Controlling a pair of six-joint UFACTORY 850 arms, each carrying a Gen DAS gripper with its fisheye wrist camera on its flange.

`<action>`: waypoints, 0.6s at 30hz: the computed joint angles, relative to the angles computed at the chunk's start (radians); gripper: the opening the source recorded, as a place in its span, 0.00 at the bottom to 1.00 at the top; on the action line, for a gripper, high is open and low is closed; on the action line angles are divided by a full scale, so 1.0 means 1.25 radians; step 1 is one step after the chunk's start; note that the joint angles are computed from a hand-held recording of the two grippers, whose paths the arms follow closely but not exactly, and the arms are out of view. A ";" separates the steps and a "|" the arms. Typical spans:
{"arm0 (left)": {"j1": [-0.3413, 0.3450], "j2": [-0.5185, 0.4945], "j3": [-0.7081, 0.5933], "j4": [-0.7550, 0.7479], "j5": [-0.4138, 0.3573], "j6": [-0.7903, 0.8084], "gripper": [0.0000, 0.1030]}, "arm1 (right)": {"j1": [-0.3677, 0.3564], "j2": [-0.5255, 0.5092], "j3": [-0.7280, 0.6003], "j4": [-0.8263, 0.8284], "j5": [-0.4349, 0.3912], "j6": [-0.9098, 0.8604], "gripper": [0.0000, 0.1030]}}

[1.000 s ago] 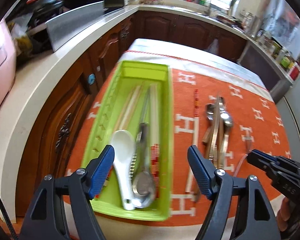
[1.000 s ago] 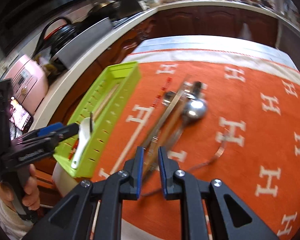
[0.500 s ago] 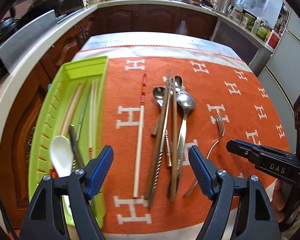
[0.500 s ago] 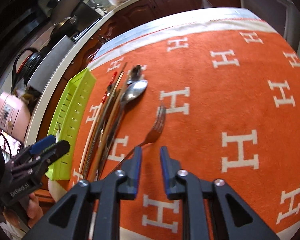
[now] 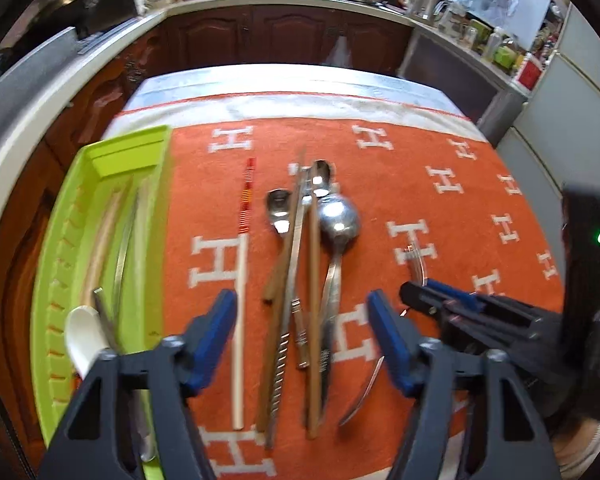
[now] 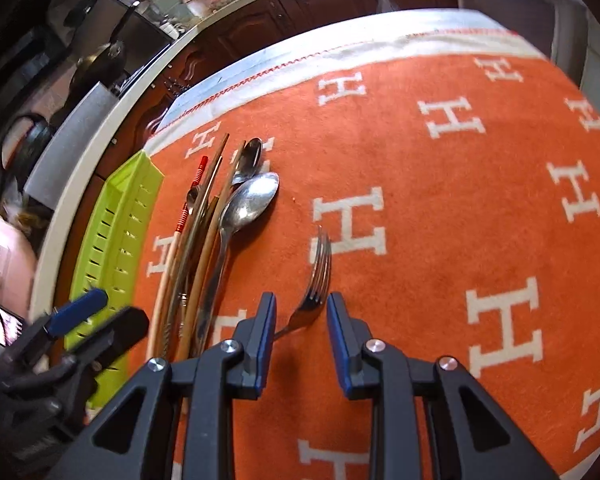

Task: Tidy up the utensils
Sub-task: 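Grasp a large metal spoon with the left tool while the right tool grasps a metal spoon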

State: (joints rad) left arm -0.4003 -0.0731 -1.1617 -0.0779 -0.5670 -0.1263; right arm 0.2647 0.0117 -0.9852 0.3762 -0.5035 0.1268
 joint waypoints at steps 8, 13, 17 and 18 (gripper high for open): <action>0.019 -0.105 -0.087 -0.174 -0.056 0.152 0.26 | -0.049 0.019 0.031 0.129 -0.005 -0.113 0.08; 0.031 -0.144 -0.114 -0.259 -0.071 0.203 0.20 | -0.082 0.036 0.059 0.257 -0.016 -0.226 0.07; 0.029 -0.161 -0.127 -0.269 -0.075 0.205 0.20 | -0.103 0.042 0.076 0.345 -0.032 -0.303 0.07; 0.028 -0.165 -0.130 -0.264 -0.076 0.199 0.20 | -0.106 0.042 0.077 0.358 -0.035 -0.315 0.07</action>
State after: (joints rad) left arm -0.3651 -0.2790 -1.3246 -0.4080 -0.6624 0.1225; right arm 0.1323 0.0641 -0.8892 0.8241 -0.5475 -0.2664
